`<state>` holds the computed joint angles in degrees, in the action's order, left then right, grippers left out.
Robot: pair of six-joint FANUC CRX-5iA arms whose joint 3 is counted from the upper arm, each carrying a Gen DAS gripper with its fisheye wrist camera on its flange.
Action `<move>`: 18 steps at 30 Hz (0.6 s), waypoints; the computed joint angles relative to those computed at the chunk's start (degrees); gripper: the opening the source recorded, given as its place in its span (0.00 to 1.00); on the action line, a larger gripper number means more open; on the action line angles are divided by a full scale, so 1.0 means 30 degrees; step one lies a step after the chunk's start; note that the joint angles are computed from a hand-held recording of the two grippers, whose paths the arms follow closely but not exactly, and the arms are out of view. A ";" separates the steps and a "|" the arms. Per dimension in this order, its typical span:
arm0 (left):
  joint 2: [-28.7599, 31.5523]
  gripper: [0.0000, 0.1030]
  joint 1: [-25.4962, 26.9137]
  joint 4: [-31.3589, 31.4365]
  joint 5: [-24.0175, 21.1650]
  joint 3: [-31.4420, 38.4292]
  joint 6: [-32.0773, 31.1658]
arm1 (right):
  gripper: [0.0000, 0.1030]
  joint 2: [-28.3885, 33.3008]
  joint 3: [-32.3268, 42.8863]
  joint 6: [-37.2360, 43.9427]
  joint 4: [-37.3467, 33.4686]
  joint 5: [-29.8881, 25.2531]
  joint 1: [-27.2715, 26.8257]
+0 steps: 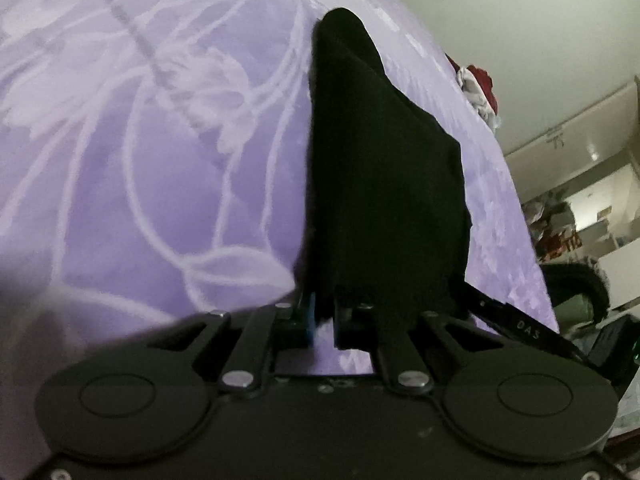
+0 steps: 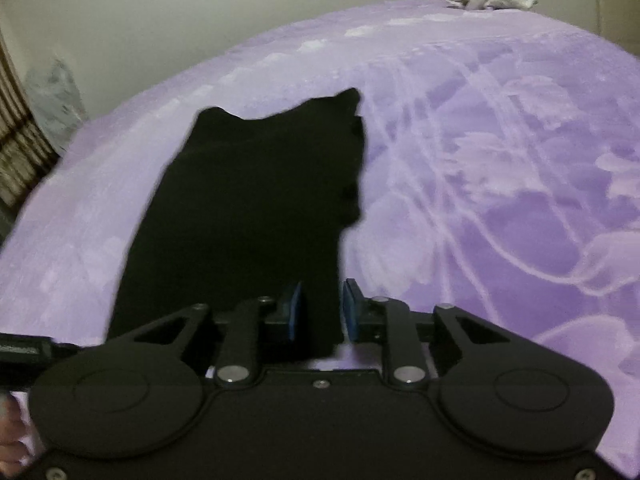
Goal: Fold small clothes
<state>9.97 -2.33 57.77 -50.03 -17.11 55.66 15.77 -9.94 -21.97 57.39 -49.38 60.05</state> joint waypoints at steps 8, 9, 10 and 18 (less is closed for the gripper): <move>-0.0625 0.24 0.0191 -0.0117 0.0429 -0.0120 0.1161 | 0.33 -0.1551 -0.2133 -0.4734 0.2888 0.1125 0.0159; -0.0589 0.31 0.0101 -0.0240 0.0751 -0.0021 0.1626 | 0.34 -0.1538 -0.2177 -0.5009 0.2819 0.1321 0.0089; -0.0529 0.32 0.0027 -0.0274 0.0951 0.0056 0.1959 | 0.34 -0.1433 -0.2036 -0.4902 0.2473 0.1356 0.0080; 0.0299 0.05 -0.0467 0.1164 0.0133 0.0494 0.1706 | 0.05 -0.0995 -0.1529 -0.4310 0.1363 0.1621 0.0063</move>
